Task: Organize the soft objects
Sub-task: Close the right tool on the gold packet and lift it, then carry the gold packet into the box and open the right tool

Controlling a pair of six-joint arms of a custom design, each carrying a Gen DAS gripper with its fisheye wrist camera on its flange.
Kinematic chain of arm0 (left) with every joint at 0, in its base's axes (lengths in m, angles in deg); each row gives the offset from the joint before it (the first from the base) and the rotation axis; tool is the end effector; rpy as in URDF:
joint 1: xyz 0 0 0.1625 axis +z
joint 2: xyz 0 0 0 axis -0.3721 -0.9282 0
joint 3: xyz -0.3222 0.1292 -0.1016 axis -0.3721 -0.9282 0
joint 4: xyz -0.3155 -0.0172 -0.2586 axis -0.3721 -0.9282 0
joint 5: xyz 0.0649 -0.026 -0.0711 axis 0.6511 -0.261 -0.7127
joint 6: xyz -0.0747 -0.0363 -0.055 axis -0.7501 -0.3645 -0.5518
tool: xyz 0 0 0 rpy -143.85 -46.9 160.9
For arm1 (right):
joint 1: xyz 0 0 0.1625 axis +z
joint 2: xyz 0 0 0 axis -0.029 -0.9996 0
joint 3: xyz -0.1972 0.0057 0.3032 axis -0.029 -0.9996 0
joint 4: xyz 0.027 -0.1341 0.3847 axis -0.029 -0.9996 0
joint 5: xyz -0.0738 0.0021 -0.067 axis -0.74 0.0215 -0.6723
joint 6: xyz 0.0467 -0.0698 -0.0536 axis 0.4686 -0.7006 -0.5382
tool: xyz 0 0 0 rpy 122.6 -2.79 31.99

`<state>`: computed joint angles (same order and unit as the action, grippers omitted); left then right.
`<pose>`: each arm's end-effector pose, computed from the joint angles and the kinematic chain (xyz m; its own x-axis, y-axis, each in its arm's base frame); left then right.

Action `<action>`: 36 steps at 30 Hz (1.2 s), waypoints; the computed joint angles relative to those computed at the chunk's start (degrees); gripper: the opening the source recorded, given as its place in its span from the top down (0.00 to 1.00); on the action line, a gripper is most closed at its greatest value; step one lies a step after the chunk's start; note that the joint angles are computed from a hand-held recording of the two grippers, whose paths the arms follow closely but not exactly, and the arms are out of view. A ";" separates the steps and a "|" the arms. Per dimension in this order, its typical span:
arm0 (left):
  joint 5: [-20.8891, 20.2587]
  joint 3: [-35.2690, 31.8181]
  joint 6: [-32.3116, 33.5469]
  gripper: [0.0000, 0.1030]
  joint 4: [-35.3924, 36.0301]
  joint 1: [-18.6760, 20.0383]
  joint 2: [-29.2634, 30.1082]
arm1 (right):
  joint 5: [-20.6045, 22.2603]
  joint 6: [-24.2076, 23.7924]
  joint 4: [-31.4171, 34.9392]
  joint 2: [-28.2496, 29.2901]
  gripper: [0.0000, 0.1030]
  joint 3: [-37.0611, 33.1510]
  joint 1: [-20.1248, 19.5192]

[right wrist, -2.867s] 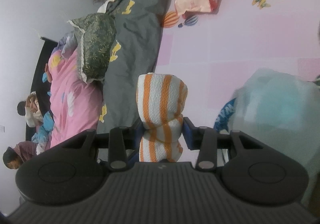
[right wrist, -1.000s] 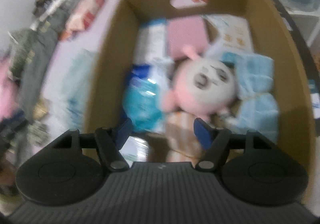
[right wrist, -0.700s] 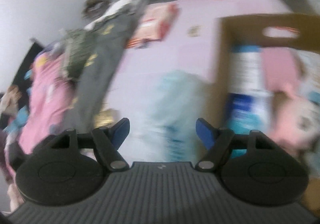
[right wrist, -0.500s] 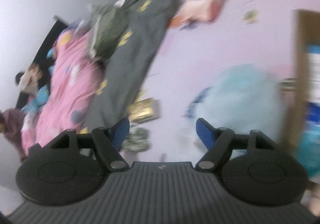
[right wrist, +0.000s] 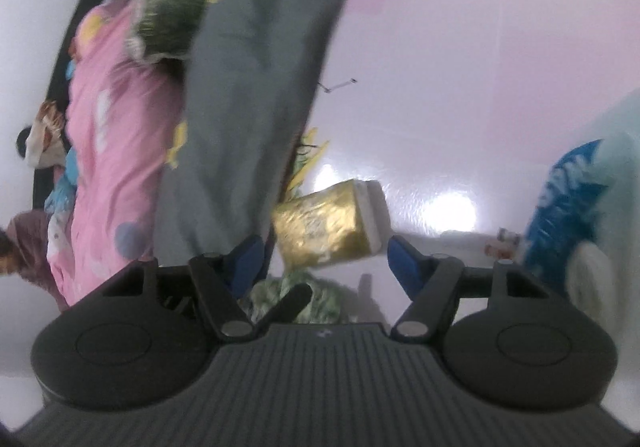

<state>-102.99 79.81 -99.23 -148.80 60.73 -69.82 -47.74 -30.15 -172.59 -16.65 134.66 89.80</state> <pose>-0.3111 -0.5025 0.0791 -0.6706 0.4388 -0.5981 0.6547 0.7293 -0.1989 0.1070 -0.5786 0.2804 -0.9745 0.2218 0.0352 0.2086 0.9521 -0.2234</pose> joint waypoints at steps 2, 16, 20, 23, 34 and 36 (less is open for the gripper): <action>-0.19 -1.07 -0.10 0.48 0.95 0.50 0.83 | -0.48 -0.21 0.11 2.13 0.34 -1.12 -0.44; -3.66 -4.19 -3.29 0.49 4.19 0.96 1.14 | 0.36 -2.51 -2.49 2.16 0.56 0.18 -0.58; -3.37 -2.73 -2.21 0.49 2.13 -1.63 -0.51 | 1.19 -2.82 -3.16 -1.75 0.57 2.12 0.05; -3.21 -2.41 -0.85 0.50 0.50 -4.04 -0.99 | 1.75 -3.20 -3.78 -6.42 0.57 4.62 0.40; -10.64 -6.07 7.80 0.49 -4.74 -13.09 3.94 | 2.62 -2.50 -2.68 -32.24 0.56 15.67 -2.91; -13.89 -8.03 9.61 0.49 -4.45 -14.31 6.03 | 2.36 -2.50 -1.39 -38.33 0.56 17.59 -4.87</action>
